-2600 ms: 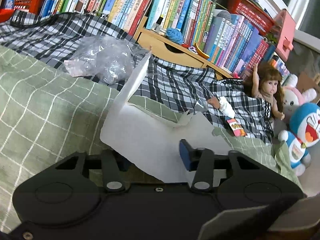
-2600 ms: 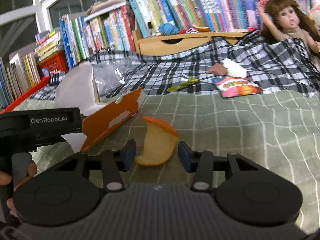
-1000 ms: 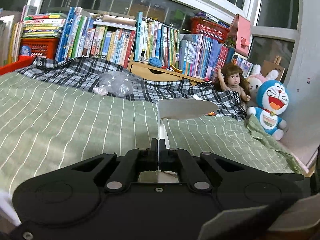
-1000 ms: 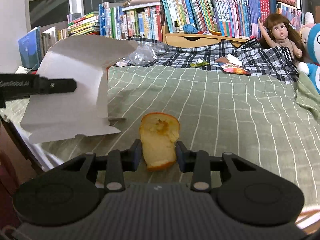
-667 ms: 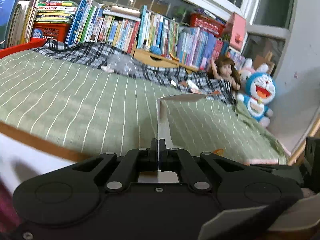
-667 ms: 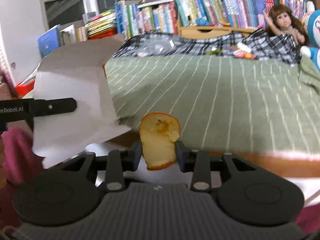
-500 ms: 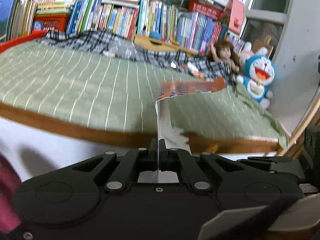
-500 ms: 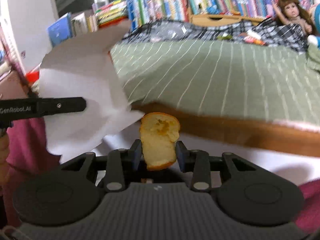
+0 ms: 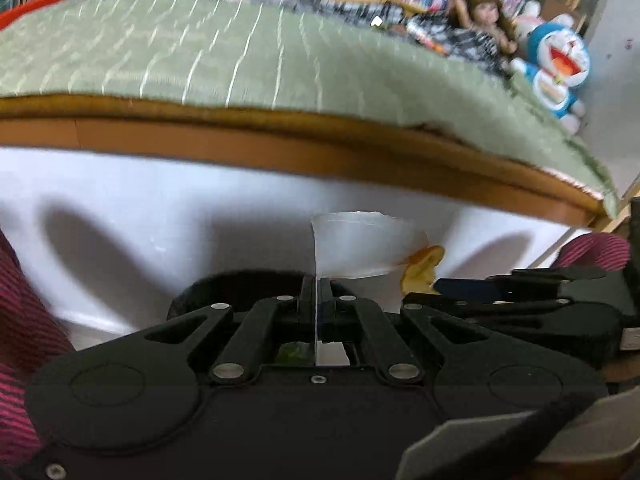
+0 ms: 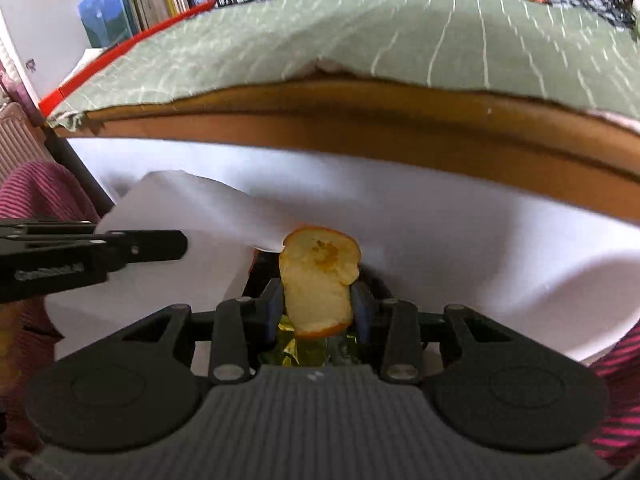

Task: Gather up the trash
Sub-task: 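Open both tools to drop the white box and bread crust, then move both open tools back up over the bed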

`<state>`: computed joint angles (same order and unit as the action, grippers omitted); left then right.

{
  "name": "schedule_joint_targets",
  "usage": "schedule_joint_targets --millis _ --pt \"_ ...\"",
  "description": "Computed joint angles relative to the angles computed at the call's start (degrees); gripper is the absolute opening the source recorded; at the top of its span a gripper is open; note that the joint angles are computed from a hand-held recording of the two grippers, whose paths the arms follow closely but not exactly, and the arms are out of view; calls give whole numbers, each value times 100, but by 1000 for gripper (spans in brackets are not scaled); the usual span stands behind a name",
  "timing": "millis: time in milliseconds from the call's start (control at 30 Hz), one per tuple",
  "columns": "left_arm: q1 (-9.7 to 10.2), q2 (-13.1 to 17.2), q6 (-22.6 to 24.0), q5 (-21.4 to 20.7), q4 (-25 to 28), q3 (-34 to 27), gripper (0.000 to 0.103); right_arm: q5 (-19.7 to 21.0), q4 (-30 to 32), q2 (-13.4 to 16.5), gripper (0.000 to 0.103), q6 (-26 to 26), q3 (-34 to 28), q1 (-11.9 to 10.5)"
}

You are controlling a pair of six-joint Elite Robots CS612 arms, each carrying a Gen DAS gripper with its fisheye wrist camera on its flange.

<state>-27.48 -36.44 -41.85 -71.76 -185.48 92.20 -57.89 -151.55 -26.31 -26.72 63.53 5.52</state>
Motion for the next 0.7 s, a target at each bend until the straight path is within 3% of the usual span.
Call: schedule_joint_targets --millis 367,400,467,533,700 --pt "127 167 -6 -268 497 -297 6 1 378 140 49 50 -253 21" --pt "125 172 -11 -251 510 -309 9 18 374 152 61 68 -271 20" --pt "122 179 -11 -198 555 -335 18 60 397 186 62 104 -347 30" --pt "126 180 -27 -170 588 -348 35 67 373 191 64 125 -362 29" --pt "119 160 38 -49 535 -329 47 100 316 188 65 187 -395 26"
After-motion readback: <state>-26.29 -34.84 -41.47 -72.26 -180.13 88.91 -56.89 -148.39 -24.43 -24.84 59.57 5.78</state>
